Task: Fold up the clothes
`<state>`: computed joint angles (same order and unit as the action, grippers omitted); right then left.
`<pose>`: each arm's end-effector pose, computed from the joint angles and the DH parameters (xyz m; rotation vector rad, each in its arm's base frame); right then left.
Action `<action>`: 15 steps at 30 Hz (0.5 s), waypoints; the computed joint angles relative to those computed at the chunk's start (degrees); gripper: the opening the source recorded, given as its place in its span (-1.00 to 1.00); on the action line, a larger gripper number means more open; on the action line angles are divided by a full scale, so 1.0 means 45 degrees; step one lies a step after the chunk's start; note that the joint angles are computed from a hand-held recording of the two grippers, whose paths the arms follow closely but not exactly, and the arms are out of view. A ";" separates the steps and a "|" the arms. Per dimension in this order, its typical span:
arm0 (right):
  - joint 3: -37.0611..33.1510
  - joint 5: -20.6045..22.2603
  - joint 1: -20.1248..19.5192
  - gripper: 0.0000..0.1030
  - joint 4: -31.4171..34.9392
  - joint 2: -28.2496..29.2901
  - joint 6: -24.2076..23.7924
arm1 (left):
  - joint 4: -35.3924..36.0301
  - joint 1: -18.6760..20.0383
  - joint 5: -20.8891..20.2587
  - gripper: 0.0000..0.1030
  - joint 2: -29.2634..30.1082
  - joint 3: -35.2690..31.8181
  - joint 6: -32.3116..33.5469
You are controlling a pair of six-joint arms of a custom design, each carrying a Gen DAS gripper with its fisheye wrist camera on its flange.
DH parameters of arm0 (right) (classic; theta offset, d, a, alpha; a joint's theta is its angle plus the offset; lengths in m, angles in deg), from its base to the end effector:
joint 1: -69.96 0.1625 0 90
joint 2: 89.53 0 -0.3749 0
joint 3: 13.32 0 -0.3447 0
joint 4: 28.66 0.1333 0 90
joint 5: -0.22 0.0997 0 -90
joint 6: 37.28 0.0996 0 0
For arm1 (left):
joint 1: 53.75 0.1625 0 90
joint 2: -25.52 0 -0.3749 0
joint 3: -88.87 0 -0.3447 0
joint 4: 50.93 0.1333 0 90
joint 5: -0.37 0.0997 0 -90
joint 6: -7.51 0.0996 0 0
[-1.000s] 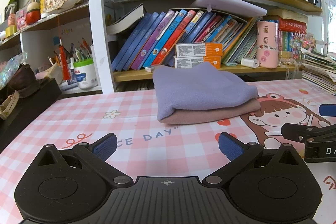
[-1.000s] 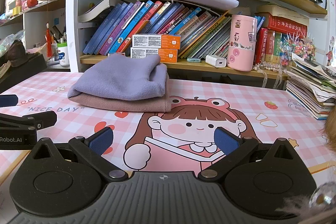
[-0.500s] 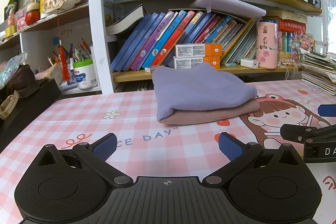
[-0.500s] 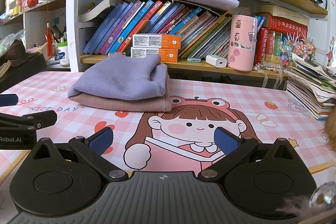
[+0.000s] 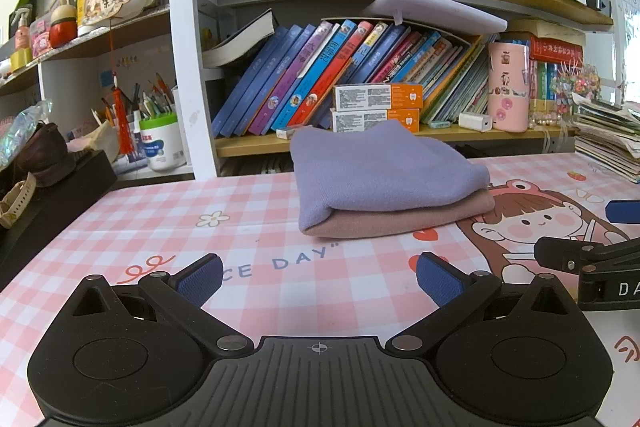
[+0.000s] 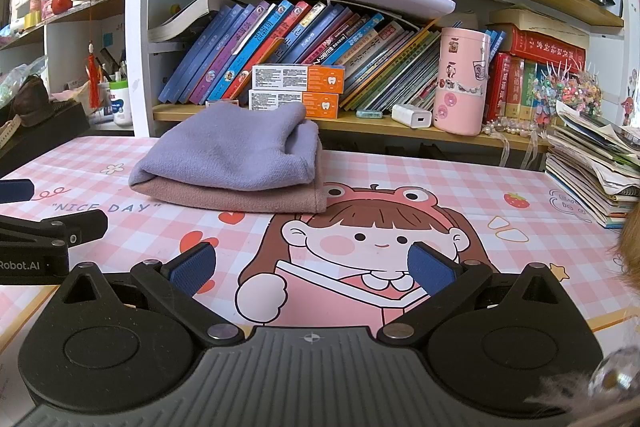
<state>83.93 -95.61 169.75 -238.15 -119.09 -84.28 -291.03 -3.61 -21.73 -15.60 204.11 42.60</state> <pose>0.2228 -0.5668 0.0456 1.1504 -2.2600 1.1255 -0.1071 -0.4802 0.1652 0.3134 1.8259 -1.3255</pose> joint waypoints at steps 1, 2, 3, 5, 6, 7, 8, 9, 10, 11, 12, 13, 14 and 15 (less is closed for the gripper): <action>0.0000 0.0000 0.0000 1.00 0.0000 0.0000 0.0000 | 0.0000 0.0000 0.0000 1.00 0.0000 0.0000 0.0000; 0.0000 0.0000 0.0000 1.00 0.0000 0.0000 0.0000 | -0.0015 -0.0004 0.0002 1.00 0.0008 -0.0006 0.0016; 0.0002 -0.0003 0.0002 1.00 -0.0004 0.0001 0.0001 | -0.0015 -0.0004 0.0002 1.00 0.0008 -0.0006 0.0016; 0.0002 -0.0003 0.0002 1.00 -0.0004 0.0001 0.0001 | 0.0001 -0.0004 -0.0010 1.00 0.0002 0.0008 -0.0014; 0.0004 -0.0005 0.0004 1.00 -0.0009 0.0001 0.0001 | 0.0001 -0.0004 -0.0010 1.00 0.0002 0.0008 -0.0014; 0.0004 -0.0005 0.0004 1.00 -0.0009 0.0001 0.0001 | 0.0014 -0.0004 -0.0011 1.00 -0.0007 0.0020 -0.0038; 0.0004 -0.0005 0.0004 1.00 -0.0009 0.0001 0.0001 | 0.0021 -0.0004 -0.0009 1.00 -0.0012 0.0025 -0.0049; 0.0006 -0.0008 0.0006 1.00 -0.0014 0.0002 0.0001 | 0.0021 -0.0004 -0.0009 1.00 -0.0012 0.0025 -0.0049; 0.0006 -0.0008 0.0006 1.00 -0.0014 0.0002 0.0001 | 0.0033 -0.0005 -0.0004 1.00 -0.0021 0.0032 -0.0064; -0.0001 -0.0010 0.0008 1.00 -0.0014 0.0004 -0.0002 | 0.0033 -0.0005 -0.0004 1.00 -0.0021 0.0032 -0.0064; -0.0005 -0.0005 0.0005 1.00 -0.0001 0.0001 -0.0005 | 0.0030 -0.0007 -0.0020 1.00 -0.0023 0.0037 -0.0063; -0.0007 -0.0010 0.0009 1.00 -0.0001 0.0004 -0.0008 | 0.0030 -0.0007 -0.0020 1.00 -0.0023 0.0037 -0.0063; -0.0007 -0.0010 0.0009 1.00 -0.0001 0.0004 -0.0008 | 0.0007 -0.0005 -0.0033 1.00 -0.0025 0.0039 -0.0040; -0.0007 -0.0010 0.0009 1.00 -0.0001 0.0004 -0.0008 | -0.0007 -0.0003 -0.0038 1.00 -0.0025 0.0038 -0.0024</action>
